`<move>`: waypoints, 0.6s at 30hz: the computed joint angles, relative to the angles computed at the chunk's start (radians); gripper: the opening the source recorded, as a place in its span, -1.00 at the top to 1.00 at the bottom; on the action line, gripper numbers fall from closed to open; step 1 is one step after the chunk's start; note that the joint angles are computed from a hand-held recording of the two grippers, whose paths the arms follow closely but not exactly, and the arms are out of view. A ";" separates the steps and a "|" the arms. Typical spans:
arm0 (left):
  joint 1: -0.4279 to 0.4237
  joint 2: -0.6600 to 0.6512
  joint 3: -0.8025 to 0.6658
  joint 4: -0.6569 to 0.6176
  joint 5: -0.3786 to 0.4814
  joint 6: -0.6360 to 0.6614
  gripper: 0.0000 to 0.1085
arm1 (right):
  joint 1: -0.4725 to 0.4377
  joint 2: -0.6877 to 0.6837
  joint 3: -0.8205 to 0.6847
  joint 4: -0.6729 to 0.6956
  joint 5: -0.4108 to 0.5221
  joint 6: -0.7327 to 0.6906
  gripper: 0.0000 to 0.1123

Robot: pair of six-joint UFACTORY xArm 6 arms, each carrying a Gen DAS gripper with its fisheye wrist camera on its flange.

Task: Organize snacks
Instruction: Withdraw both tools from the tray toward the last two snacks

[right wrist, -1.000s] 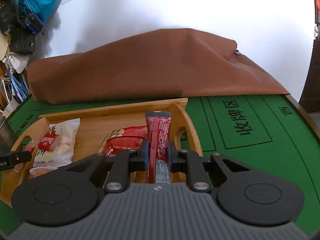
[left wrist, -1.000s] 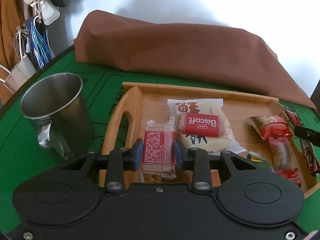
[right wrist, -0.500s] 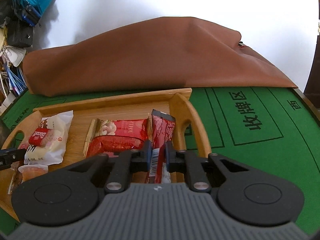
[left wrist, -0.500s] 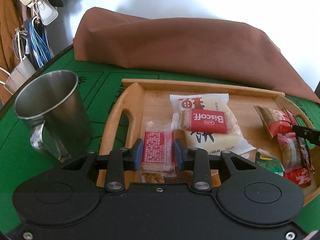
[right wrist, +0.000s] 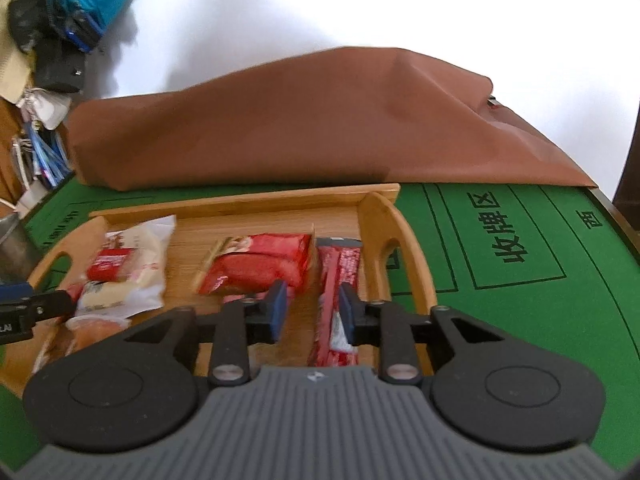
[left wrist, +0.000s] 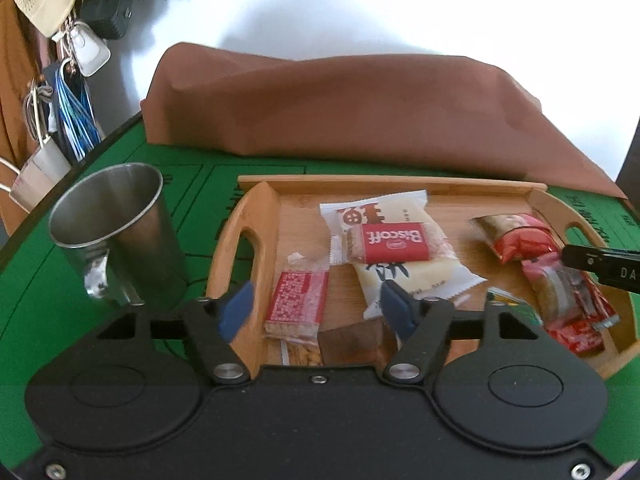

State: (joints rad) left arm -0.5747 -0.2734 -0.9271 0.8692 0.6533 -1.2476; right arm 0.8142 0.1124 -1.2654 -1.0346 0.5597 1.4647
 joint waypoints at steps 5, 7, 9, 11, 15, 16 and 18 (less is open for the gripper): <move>-0.051 -0.059 0.031 0.019 0.045 -0.004 -0.62 | 0.044 -0.050 0.037 -0.057 0.009 0.011 -0.13; -0.075 -0.091 0.052 0.026 0.061 -0.007 -0.68 | 0.062 -0.072 0.059 -0.078 0.003 0.016 -0.23; -0.098 -0.126 0.075 0.027 0.074 -0.003 -0.72 | 0.084 -0.094 0.081 -0.099 -0.003 0.021 -0.30; -0.128 -0.163 0.097 0.032 0.098 -0.008 -0.73 | 0.105 -0.112 0.098 -0.107 -0.009 0.018 -0.36; -0.184 -0.235 0.143 0.034 0.141 -0.017 -0.81 | 0.144 -0.149 0.138 -0.126 -0.026 0.028 -0.46; -0.198 -0.252 0.155 0.032 0.150 -0.017 -0.81 | 0.154 -0.156 0.147 -0.128 -0.029 0.027 -0.48; -0.229 -0.284 0.176 0.029 0.177 -0.026 -0.82 | 0.173 -0.171 0.163 -0.125 -0.028 0.019 -0.50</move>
State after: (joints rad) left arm -0.8042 -0.5571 -0.7511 0.8984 0.8303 -1.2740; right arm 0.9877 -0.0586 -1.1026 -1.1593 0.5313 1.4837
